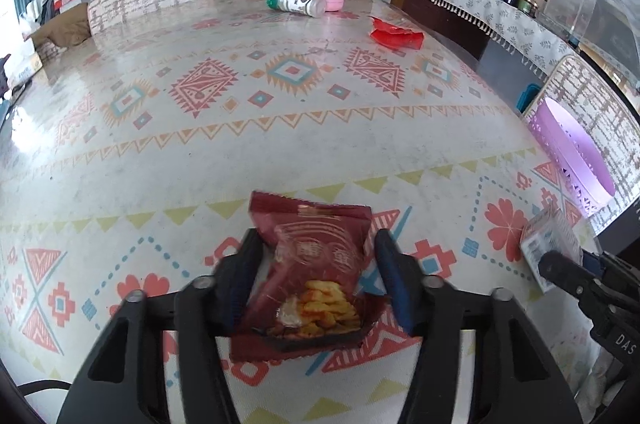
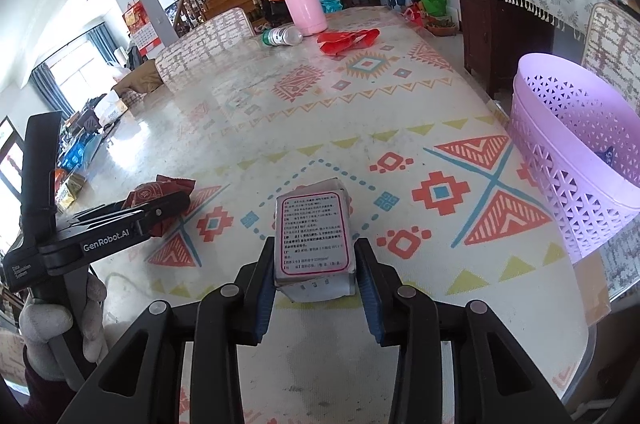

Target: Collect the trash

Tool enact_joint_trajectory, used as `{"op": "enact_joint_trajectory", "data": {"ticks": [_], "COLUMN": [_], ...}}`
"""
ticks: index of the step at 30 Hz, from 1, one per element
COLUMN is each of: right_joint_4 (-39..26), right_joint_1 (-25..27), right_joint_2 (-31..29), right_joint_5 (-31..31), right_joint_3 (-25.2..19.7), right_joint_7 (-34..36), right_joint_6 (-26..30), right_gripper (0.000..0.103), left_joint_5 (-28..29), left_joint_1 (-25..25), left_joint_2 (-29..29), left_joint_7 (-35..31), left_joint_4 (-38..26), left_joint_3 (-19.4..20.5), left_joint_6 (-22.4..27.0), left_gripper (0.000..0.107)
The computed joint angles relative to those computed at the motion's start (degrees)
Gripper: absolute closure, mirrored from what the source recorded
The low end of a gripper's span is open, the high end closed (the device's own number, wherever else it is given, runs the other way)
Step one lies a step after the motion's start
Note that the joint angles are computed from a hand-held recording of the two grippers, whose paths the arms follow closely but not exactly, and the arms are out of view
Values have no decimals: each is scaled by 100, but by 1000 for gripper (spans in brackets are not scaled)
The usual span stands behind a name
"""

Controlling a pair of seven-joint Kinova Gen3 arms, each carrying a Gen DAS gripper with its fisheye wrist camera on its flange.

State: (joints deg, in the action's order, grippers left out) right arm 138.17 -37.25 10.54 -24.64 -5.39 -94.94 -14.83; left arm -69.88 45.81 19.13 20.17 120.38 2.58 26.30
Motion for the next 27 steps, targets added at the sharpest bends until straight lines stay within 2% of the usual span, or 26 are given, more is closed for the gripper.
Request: {"op": "enact_joint_trajectory", "data": {"ticks": [2, 6, 11, 19, 27], "right_joint_4": [25, 130, 212, 251, 313], "right_joint_1": [-167, -30, 29, 270, 731], "right_joint_2": [-8, -83, -208, -470, -895], "right_joint_5": [-197, -72, -131, -26, 69], "right_joint_3": [107, -83, -184, -309, -404], "right_joint_7": [178, 68, 140, 115, 197], "right_joint_6": [-64, -252, -380, -319, -169], "right_gripper": [66, 66, 66, 66, 66], "left_joint_5": [-138, -355, -422, 13, 260], "left_joint_1": [-12, 60, 131, 330, 493], "left_joint_2": [-74, -203, -329, -309, -79], "left_joint_7": [90, 310, 378, -282, -941], "left_joint_4": [71, 127, 46, -497, -1104], "left_joint_3": [-34, 26, 364, 790, 805], "left_joint_6": [-174, -106, 384, 1465, 1822], "left_gripper": [66, 67, 67, 67, 67]}}
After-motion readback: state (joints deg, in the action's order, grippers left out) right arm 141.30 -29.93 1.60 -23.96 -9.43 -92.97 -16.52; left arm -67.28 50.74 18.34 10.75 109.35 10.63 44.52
